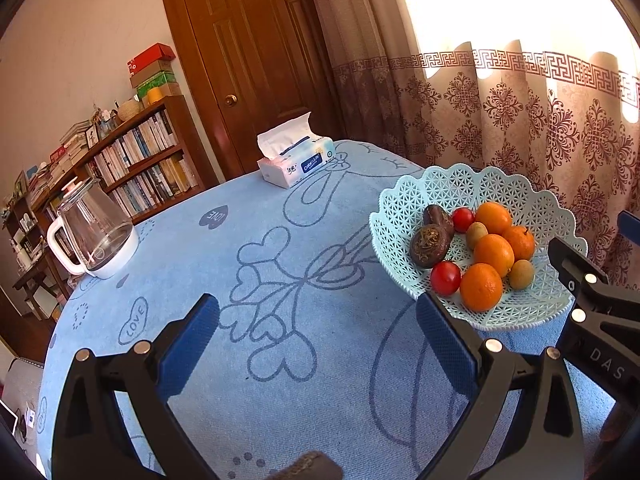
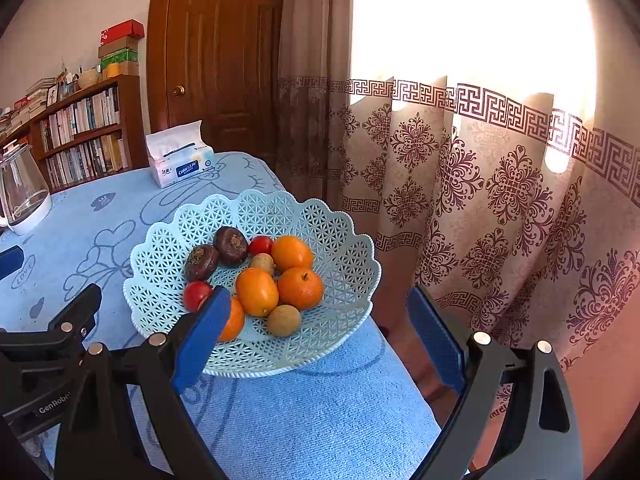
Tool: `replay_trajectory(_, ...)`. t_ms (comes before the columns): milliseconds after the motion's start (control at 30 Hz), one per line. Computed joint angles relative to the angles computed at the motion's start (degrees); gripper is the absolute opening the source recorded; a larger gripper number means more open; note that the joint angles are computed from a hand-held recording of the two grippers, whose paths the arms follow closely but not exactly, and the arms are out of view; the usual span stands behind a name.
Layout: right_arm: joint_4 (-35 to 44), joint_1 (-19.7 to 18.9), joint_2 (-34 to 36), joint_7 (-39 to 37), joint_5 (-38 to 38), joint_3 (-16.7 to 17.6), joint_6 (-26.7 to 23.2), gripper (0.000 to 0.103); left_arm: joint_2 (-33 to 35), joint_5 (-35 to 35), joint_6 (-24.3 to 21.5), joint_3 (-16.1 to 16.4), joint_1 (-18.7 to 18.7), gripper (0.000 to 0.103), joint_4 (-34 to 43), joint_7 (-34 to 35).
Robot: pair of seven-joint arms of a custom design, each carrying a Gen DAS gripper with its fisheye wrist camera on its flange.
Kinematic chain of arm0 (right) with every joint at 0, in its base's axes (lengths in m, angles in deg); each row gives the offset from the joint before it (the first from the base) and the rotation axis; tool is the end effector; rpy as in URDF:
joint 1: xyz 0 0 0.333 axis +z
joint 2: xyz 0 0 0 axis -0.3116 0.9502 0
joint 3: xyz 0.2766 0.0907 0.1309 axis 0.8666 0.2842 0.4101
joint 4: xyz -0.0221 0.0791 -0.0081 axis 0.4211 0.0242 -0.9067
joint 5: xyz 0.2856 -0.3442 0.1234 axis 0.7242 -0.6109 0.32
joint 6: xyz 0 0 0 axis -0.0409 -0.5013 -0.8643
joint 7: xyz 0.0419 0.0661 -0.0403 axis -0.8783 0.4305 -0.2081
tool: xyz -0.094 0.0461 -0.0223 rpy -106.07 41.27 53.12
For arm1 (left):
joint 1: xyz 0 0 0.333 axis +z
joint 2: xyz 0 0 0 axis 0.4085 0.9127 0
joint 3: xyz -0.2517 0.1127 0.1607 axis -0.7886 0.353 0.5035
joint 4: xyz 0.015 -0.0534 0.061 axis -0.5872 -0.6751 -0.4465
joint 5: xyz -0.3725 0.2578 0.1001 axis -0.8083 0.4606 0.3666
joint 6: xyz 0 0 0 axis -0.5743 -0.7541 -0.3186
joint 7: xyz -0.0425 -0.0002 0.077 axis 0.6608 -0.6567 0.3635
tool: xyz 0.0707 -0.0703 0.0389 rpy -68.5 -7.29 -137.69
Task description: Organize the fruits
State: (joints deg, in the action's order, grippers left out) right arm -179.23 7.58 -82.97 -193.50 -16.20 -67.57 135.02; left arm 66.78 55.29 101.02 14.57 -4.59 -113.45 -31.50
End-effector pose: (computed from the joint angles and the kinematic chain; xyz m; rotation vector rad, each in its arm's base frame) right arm 0.4387 0.3521 0.5322 -1.3162 2.0033 -1.1256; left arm 0.4951 -0.5058 0.5193 -1.1404 1.9406 -0.8172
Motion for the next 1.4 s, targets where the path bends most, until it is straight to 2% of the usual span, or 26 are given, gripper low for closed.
replay_trajectory(1400,0.0,0.0,0.1,0.1,0.3,-0.1,-0.1,0.091,0.1,1.0,0.4,0.1,-0.3,0.098,-0.3,0.0)
